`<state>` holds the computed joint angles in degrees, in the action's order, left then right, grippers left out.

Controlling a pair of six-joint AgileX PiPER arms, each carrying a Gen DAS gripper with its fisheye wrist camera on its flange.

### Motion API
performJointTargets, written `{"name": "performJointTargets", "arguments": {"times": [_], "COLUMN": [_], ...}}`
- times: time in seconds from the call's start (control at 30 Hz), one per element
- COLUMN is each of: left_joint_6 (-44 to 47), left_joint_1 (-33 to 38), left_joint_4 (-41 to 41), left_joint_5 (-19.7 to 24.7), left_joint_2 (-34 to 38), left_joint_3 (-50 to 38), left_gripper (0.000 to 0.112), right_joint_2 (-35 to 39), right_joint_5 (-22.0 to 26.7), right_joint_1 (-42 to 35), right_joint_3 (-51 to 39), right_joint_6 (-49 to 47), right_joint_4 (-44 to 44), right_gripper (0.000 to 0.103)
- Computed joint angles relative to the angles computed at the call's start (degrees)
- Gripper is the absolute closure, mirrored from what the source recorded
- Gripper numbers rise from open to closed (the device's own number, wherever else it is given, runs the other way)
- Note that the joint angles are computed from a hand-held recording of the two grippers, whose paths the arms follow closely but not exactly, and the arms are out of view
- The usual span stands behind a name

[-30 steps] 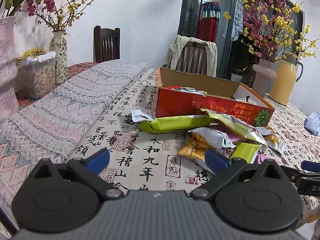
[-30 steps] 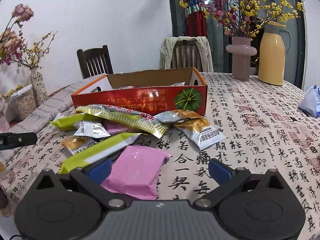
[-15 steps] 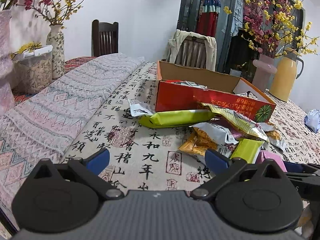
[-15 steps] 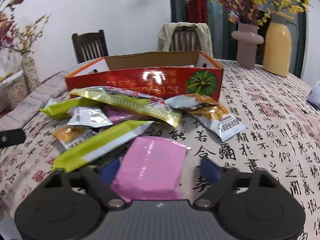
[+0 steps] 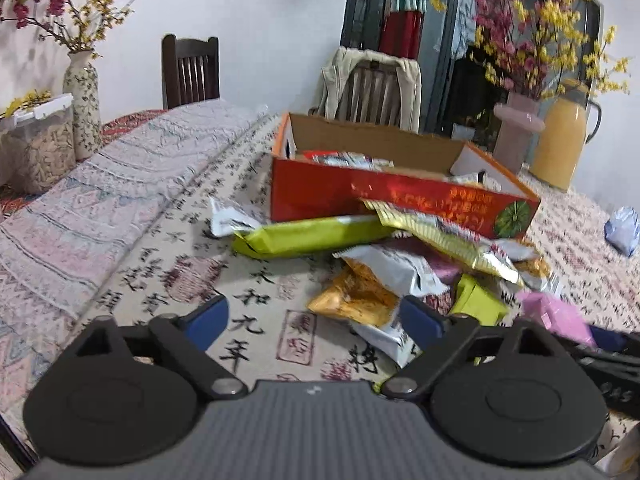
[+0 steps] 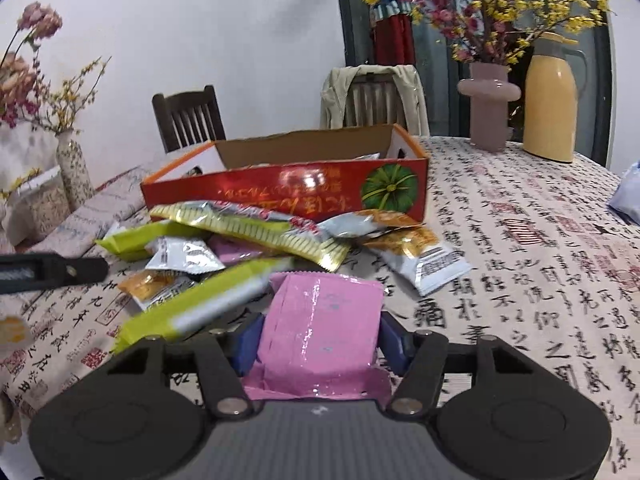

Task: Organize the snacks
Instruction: 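Grasp the pink packet with the right gripper while the left gripper approaches the green bar, then grasp the green bar with the left gripper and lift it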

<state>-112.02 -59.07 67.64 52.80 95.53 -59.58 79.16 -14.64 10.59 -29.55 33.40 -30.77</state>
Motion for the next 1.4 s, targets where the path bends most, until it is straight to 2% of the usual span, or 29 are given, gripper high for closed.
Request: {"name": "performJointTargets", "arguments": {"times": [0.33, 0.4, 0.47, 0.83, 0.93, 1.03, 1.1, 1.13, 1.33, 1.4], "left_joint_6": [6.02, 7.48, 8.89, 13.68, 14.43, 13.66, 14.28, 14.5, 18.59, 20.68], "left_joint_1": [-0.17, 0.02, 0.26, -3.23, -3.54, -3.88, -3.86, -3.93, -4.12, -4.06], "left_joint_4": [-4.88, -6.17, -7.55, -9.72, -10.22, -9.29, -9.54, -9.55, -10.59, -11.6], "left_joint_5": [-1.63, -2.05, -2.93, 0.05, 0.46, 1.14, 1.61, 1.99, 1.59, 1.83], "left_joint_2": [4.71, 5.78, 6.55, 10.66, 11.38, 11.56, 12.14, 12.67, 16.9, 18.33], "left_joint_3": [-5.05, -6.25, -7.07, -13.22, -14.85, -16.09, -17.66, -18.6, -24.05, -26.14], "left_gripper": [0.048, 0.059, 0.063, 0.064, 0.062, 0.051, 0.025, 0.021, 0.019, 0.023], "right_joint_2": [-0.83, -0.69, -0.71, 0.38, 0.84, 1.01, 1.17, 1.22, 0.74, 0.58], "right_joint_5": [-7.55, -9.06, -10.46, -17.97, -19.46, -20.94, -21.74, -22.19, -24.09, -24.65], "right_joint_1": [-10.79, -12.47, -13.9, -21.79, -23.47, -25.26, -26.2, -26.62, -28.44, -29.1], "right_joint_3": [2.58, 2.98, 3.41, 4.88, 5.19, 5.48, 5.53, 5.64, 6.55, 6.82], "right_joint_6": [13.94, 15.74, 17.09, 21.2, 21.35, 21.6, 21.68, 21.46, 20.08, 20.15], "right_joint_4": [-17.15, -19.66, -21.7, -29.36, -30.27, -31.27, -31.71, -31.59, -31.56, -32.16], "right_gripper": [0.043, 0.043, 0.043, 0.043, 0.043, 0.043, 0.043, 0.043, 0.043, 0.043]}}
